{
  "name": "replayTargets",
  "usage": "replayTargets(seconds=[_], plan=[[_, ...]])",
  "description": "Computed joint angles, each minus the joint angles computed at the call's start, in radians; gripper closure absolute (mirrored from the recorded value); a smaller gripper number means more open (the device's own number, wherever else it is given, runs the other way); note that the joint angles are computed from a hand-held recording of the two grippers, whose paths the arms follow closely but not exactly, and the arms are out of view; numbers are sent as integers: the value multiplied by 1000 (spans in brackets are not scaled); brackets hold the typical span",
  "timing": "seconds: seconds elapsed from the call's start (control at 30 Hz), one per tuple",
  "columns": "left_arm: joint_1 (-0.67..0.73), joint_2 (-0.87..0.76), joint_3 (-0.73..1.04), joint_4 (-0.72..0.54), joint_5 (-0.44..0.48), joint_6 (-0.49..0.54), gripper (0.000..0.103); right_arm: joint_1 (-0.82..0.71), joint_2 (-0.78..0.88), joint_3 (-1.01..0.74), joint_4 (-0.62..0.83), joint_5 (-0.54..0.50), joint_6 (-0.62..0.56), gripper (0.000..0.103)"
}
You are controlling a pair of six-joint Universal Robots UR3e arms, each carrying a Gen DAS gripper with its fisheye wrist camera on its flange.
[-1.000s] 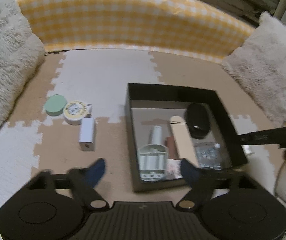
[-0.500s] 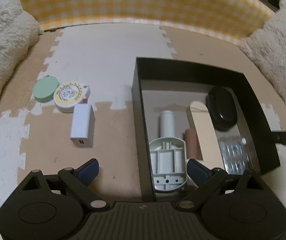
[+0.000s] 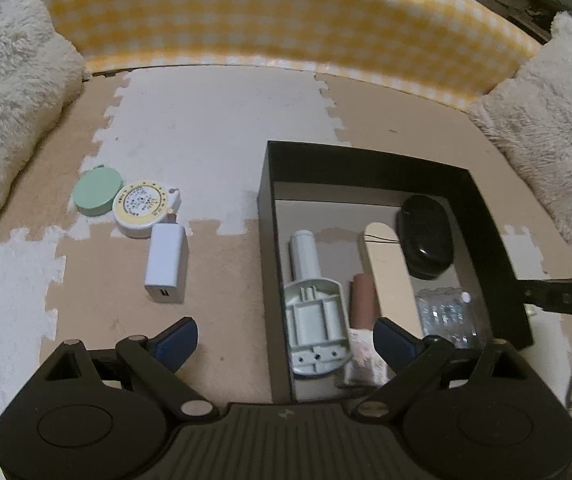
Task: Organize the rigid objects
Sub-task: 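Open the left gripper to release the white holder in the box, then move the left gripper back and close it on the white charger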
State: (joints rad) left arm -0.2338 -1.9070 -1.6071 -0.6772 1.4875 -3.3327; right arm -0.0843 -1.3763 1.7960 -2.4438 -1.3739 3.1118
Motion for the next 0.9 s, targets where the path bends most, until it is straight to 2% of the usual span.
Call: replayTargets(seconds=[0.1, 0.27, 0.6, 0.9], plan=[[-7, 35, -21, -6, -6, -1, 8, 0, 1, -1, 0, 0, 1, 96], [-23, 82, -45, -8, -1, -6, 1, 0, 0, 1, -1, 0, 1, 96], [-32, 135, -69, -14, -26, -4, 0, 3, 2, -8, 5, -2, -1, 97], [17, 193, -136, 94, -59, -20, 0, -4, -2, 2, -20, 9, 10, 97]])
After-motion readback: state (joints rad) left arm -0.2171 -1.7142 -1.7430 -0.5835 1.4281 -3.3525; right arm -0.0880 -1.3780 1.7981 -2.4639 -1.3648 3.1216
